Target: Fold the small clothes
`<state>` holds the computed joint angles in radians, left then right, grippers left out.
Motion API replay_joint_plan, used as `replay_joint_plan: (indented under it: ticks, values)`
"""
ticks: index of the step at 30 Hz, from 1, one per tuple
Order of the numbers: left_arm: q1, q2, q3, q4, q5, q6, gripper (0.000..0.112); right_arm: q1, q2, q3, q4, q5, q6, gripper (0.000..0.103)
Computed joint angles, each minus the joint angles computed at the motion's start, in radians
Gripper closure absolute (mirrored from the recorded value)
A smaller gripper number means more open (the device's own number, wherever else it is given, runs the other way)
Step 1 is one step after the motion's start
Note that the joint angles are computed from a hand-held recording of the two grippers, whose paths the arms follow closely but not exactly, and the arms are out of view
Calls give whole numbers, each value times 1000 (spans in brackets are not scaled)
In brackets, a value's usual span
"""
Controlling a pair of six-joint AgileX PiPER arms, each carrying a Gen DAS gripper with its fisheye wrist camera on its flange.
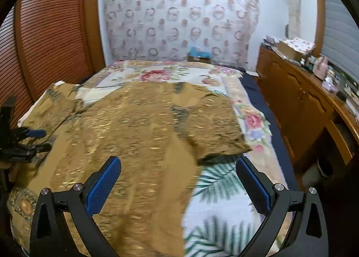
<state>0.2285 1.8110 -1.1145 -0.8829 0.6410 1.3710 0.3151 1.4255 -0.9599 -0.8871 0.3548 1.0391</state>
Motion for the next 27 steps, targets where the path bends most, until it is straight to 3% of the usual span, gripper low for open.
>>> replay_joint_plan:
  ticks: [4,9,17,21,23,27]
  values:
    - [-47,-15,28,39,-70,-1,28,-63,13,-25,146,1,-130,1]
    - [-46,-6,17,53,-47,-7,20,-130,85,-99,357,0,-297,1]
    - [-44,-6,17,52,-47,-5,20,-240,198,-273,817,77,-686,5]
    - [-45,-7,18,52,-48,-4,20,-282,248,-344,1009,127,-834,17]
    - [-45,-7,17,53,-48,-5,20,-290,275,-383,1011,155,-824,23]
    - [-45,-8,20,52,-51,-9,20,-279,313,-448,937,210,-748,44]
